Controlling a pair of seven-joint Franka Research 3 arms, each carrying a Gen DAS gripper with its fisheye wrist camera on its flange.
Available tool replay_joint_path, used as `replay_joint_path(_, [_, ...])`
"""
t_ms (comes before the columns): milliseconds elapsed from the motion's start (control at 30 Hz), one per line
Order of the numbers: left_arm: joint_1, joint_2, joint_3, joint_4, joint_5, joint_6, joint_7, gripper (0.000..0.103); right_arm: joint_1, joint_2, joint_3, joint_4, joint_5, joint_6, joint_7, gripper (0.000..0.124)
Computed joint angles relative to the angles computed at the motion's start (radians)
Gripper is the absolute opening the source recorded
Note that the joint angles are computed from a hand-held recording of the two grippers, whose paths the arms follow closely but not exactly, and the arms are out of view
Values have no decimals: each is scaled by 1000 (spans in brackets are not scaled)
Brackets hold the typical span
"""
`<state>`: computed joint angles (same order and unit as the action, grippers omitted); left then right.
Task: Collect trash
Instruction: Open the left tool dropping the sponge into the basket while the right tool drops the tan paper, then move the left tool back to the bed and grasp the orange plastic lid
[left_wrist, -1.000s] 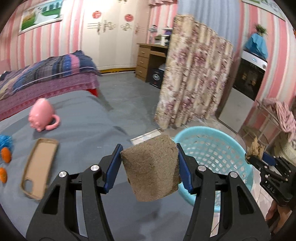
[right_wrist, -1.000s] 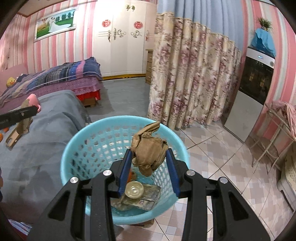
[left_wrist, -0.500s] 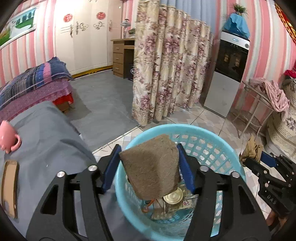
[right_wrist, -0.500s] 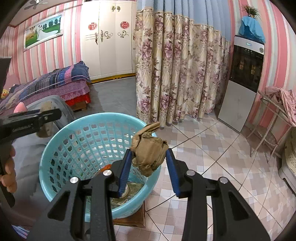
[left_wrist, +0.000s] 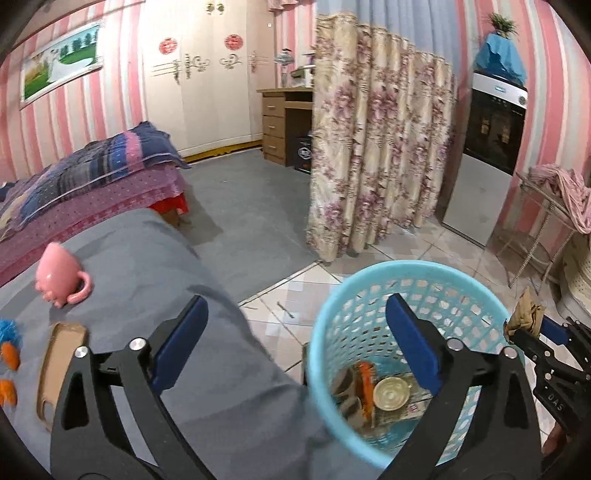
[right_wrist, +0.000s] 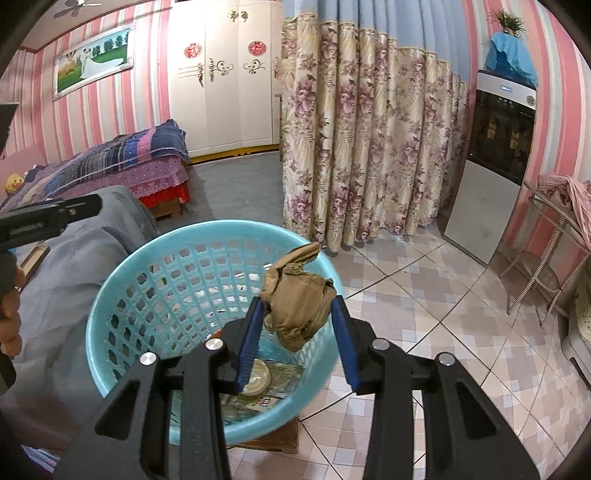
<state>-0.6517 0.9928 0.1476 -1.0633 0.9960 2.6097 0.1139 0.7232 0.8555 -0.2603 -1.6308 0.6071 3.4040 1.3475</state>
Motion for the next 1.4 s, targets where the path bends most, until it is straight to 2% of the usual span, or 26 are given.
replay_joint_path(167, [-9, -120, 23, -200, 72, 46, -130, 95, 46, 56, -54, 84, 2, -51, 38, 39])
replay_joint_path(267, [-8, -177, 14, -285, 115, 20, -177, 95, 63, 91, -84, 144, -29, -96, 82, 41])
replay_joint_path(333, [-10, -227, 13, -356, 165, 12, -239, 95, 96, 117, -132, 173, -45, -127, 123, 41])
replay_joint_path(367, [-9, -250, 11, -390, 190, 13, -270, 95, 106, 129, -149, 188, -55, -142, 142, 45])
replay_joint_path(400, [-3, -265, 4, -409, 207, 10, -287, 96, 94, 129, -134, 197, -71, -145, 149, 51])
replay_joint_path(433, [0, -288, 1, -441, 229, 7, -313, 96, 84, 129, -120, 205, -82, -144, 155, 66])
replay_joint_path(467, [4, -310, -3, -470, 250, 2, -335, 96, 100, 136, -142, 207, -90, -142, 179, 72])
replay_joint_path(500, [8, -334, -7, -504, 271, -1, -361, 96, 141, 151, -199, 209, -89, -149, 211, 75])
replay_joint_path(567, [23, -366, -21, -544, 302, -8, -390, 96, 181, 165, -252, 209, -101, -162, 256, 79])
replay_joint_path(600, [31, -380, -29, -563, 317, -13, -404, 96, 194, 167, -268, 206, -106, -162, 278, 85])
replay_joint_path(633, [37, -399, -35, -588, 334, -21, -419, 96, 201, 167, -276, 202, -111, -157, 296, 95])
replay_joint_path(767, [68, -475, -61, -686, 401, -42, -485, 97, 290, 195, -384, 193, -112, -179, 408, 98])
replay_joint_path(933, [118, -563, -101, -793, 461, -68, -555, 97, 317, 200, -409, 211, -175, -205, 471, 98])
replay_joint_path(1067, [160, -628, -137, -883, 475, -121, -593, 97, 321, 193, -395, 237, -237, -205, 499, 98])
replay_joint_path(1400, [321, -744, -214, -1051, 546, -89, -726, 97, 316, 210, -353, 355, -377, -251, 594, 98])
